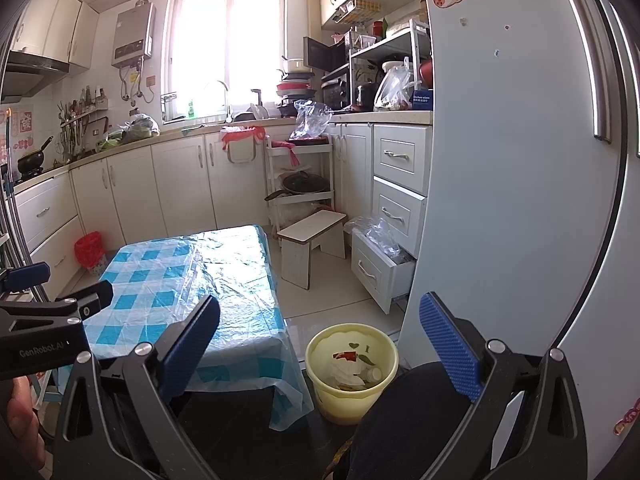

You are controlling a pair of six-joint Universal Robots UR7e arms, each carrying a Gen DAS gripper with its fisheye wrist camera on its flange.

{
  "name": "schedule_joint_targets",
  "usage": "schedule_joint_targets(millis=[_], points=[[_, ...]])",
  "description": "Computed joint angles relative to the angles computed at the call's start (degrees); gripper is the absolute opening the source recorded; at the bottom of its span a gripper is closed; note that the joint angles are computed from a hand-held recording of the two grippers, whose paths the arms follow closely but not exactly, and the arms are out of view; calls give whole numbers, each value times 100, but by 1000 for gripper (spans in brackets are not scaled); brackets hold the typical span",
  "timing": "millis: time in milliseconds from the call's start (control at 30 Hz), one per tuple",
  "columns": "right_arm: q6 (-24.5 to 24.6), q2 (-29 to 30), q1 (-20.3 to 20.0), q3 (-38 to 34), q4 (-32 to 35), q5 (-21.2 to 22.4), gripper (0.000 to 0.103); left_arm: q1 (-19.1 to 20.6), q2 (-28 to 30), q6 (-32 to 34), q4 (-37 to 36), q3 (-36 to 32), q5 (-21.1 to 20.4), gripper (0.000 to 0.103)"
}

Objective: Collect trash

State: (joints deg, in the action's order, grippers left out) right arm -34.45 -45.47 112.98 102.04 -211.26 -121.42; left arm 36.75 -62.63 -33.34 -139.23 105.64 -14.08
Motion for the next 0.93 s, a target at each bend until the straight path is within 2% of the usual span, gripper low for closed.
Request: schedule_joint_targets(millis=[433,567,600,667,800,933], points=[[14,-10,-11,23,-2,-17,96,15,-116,207,-228,154,-115,95],[9,-11,-15,33,-31,-8,96,-102,60,689,-693,283,491,95],[2,-12,-16,39,-59,-2,96,-113,95,843,-812,281,505,95],[5,-7,-16,58,-126,-1,96,-105,43,629,-538,255,404,95],[-4,8,-14,66,-228,-19,96,30,-181,-3,197,128,-142,95],[8,22,-18,62,-233,-46,96,48,-248,-132,238,176,-192,95]])
